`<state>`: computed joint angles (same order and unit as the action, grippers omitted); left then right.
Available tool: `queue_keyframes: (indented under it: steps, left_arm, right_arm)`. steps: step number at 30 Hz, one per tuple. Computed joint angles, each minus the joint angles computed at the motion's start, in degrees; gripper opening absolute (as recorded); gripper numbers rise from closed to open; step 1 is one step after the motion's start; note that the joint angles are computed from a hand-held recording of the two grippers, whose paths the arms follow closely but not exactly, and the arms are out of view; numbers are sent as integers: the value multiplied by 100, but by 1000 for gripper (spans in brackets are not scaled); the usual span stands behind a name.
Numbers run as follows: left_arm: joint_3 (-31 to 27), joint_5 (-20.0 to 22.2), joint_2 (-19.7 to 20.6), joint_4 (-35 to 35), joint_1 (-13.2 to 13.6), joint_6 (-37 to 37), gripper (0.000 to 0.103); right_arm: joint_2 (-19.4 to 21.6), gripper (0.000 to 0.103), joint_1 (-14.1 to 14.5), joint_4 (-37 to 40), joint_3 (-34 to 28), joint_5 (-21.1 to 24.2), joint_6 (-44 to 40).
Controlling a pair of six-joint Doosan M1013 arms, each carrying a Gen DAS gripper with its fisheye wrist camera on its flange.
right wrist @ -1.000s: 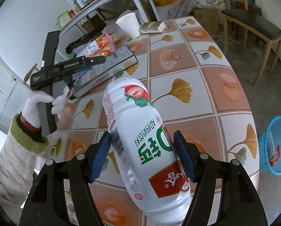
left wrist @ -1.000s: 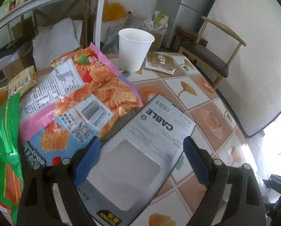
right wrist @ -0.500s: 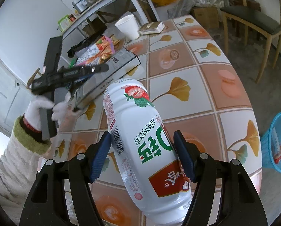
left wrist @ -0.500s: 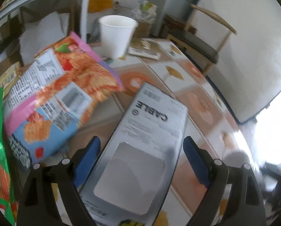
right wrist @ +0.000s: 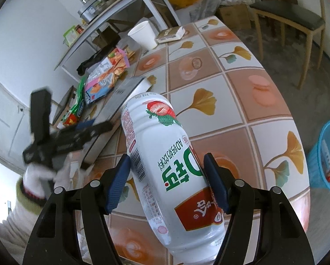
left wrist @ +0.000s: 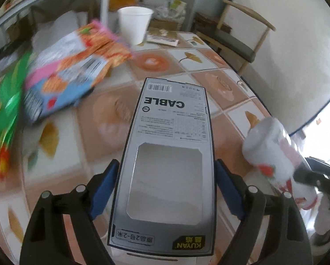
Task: Collect trash
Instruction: 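Grasp the CABLE box with the left tool while the right holds the bottle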
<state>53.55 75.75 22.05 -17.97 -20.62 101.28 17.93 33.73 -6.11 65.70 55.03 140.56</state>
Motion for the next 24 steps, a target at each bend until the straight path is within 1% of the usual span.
queue_keyframes:
  steps: [2, 7, 11, 14, 17, 21, 24]
  left_arm:
    - [381, -113, -284, 110, 38, -243, 83]
    - [1087, -249, -854, 251, 166, -727, 84]
    - [1401, -263, -1127, 102, 270, -1064, 85]
    - [1509, -318, -1229, -66, 335, -1268, 85]
    - [1535, -427, -1257, -48, 336, -1326, 85]
    - [1464, -429, -1207, -161, 367, -1223, 86]
    - [1474, -492, -1206, -99, 367, -1211, 86]
  right_arm:
    - [-20, 64, -8, 46, 35, -43, 101]
    - [-99, 64, -92, 321, 179, -238, 377]
    - [-114, 63, -108, 439, 208, -289, 590]
    - [-73, 63, -98, 555, 156, -284, 747]
    - [-1, 65, -84, 643, 21, -136, 716]
    - [100, 67, -30, 610, -239, 236, 404]
    - [148, 68, 16, 580, -396, 555, 133]
